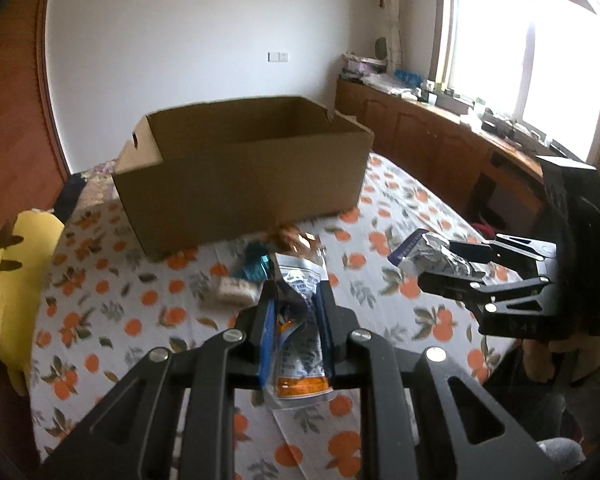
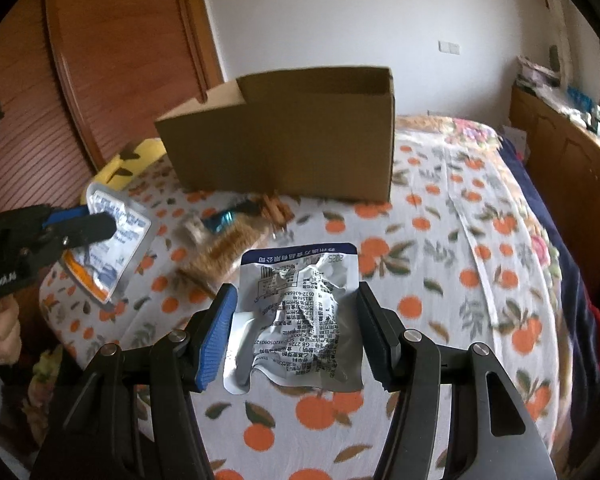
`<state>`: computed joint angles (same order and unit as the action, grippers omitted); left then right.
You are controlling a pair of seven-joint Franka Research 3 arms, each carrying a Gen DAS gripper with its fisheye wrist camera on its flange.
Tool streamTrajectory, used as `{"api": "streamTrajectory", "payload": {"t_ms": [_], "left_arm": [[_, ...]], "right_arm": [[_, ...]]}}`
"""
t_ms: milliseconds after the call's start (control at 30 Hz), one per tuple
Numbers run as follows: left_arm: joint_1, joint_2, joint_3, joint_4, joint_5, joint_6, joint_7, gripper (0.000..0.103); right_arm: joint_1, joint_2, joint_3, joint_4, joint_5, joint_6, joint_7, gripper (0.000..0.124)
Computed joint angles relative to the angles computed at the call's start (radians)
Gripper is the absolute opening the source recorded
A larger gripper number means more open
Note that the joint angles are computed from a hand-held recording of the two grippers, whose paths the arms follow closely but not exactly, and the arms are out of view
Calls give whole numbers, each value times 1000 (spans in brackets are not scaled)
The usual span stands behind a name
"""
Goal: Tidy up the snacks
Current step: 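Carry both packets into the cardboard box and open both tools to drop them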
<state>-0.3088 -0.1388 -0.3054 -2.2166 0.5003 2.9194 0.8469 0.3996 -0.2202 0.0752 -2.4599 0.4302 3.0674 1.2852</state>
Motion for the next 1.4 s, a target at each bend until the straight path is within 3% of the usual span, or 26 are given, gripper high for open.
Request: {"api": "streamTrajectory", "payload": {"t_ms": [233,400,767,867,1133,1400], "left_arm": [[28,21,8,71,54,-3,-16,17],[37,49,18,118,82,17,-2,17],[43,137,60,234,8,72,159,17],[50,164,71,269,8,95,190,17],[65,281,100,393,-49,118,268,17],[75,346,112,444,-73,128,307,17]], "right_arm": [[74,17,-77,82,102,-6,-150,60],[33,54,-48,162,104,-28,-190,60],[-29,156,11,333,5,-46,-171,60],[-50,195,25,392,-97,-43,-107,60],[-46,326,13,571,-222,-59,-24,60],[-22,491,-20,774,-295,-136,29,60]]}}
